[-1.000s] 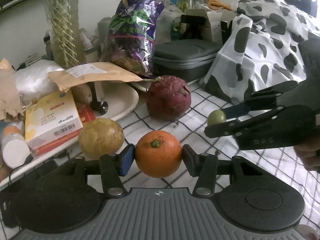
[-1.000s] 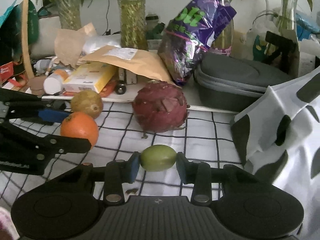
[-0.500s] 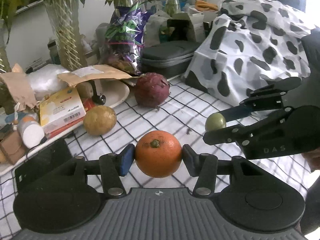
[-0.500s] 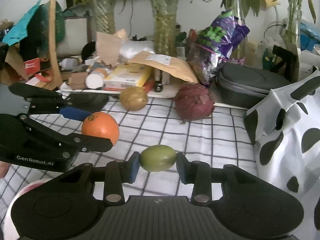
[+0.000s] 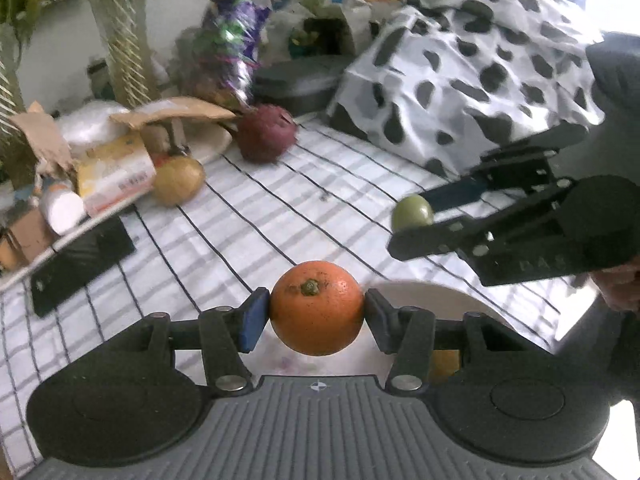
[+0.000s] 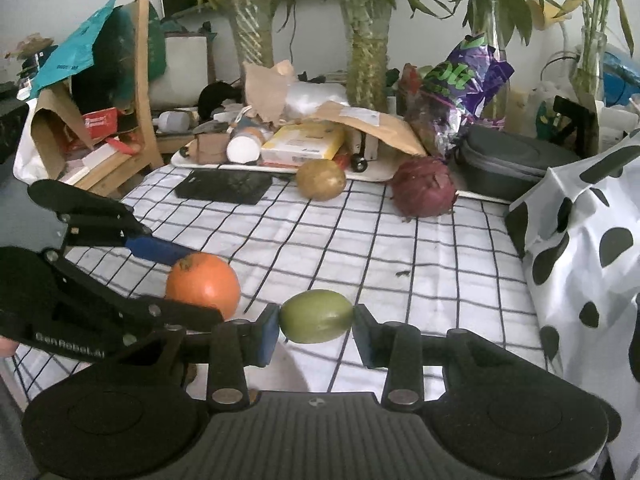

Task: Organize fruits
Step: 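Carry both fruits onto the plate and open both tools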

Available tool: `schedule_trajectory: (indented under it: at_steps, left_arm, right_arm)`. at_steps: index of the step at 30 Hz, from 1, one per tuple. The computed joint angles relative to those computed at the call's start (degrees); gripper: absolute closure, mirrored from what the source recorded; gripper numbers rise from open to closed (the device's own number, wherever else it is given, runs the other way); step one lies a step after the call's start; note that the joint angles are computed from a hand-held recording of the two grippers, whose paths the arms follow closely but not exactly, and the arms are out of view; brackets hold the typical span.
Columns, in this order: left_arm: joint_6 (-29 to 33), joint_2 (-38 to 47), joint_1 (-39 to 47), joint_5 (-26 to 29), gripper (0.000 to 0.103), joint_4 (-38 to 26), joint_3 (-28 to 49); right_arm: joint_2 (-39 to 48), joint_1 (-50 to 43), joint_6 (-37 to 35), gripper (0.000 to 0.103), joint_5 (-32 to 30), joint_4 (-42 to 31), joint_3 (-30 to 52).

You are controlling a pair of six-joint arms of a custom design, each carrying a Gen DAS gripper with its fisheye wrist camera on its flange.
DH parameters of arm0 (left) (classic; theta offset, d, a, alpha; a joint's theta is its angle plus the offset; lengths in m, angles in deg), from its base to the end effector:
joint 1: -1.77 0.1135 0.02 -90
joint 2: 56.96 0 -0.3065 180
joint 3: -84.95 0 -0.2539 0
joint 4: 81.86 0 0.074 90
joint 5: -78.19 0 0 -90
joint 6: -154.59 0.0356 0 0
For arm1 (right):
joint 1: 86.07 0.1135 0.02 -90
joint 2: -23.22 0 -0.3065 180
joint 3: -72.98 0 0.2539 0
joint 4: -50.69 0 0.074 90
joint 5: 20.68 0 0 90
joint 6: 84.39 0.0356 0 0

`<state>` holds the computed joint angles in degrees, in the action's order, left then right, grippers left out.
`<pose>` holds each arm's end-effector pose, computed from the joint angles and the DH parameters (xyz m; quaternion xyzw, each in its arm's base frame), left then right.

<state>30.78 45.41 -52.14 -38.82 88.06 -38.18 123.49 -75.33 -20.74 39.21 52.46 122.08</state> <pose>0.2036 -0.2518 0.1446 0.0940 0.9266 -0.0385 0.3620 0.2934 0.0738 0.1377 -0.3735 0.8300 0.1959 0.3650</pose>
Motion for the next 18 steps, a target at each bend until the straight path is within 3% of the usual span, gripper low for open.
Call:
schedule_trajectory:
  at_steps: [7,10,13,18]
  left_arm:
    - [-1.7,2.3,0.7,3.5,0.052,-1.1,0.6]
    - [-1.3,1.9,0.7,3.9,0.044,0.6,-0.2]
    - [-2.3,1.0,-0.5,1.8,0.033,0.8,-0.4]
    - [-4.8,0.3,-2.8,-2.3,0.033,-3.2,0.7]
  right_arm:
    - [-1.4,-0.1,-1.2,0.062,0.2,-1.4,-2.0]
    - [-1.7,-0.3,-1.3,0.062,0.3,-1.8,-2.3]
    - [-2.1,-0.7,-1.9,0.062,0.4,-2.2,-2.7]
    - [-3.2,-2.2,-3.2,0.062,0.2,-3.4,-4.0]
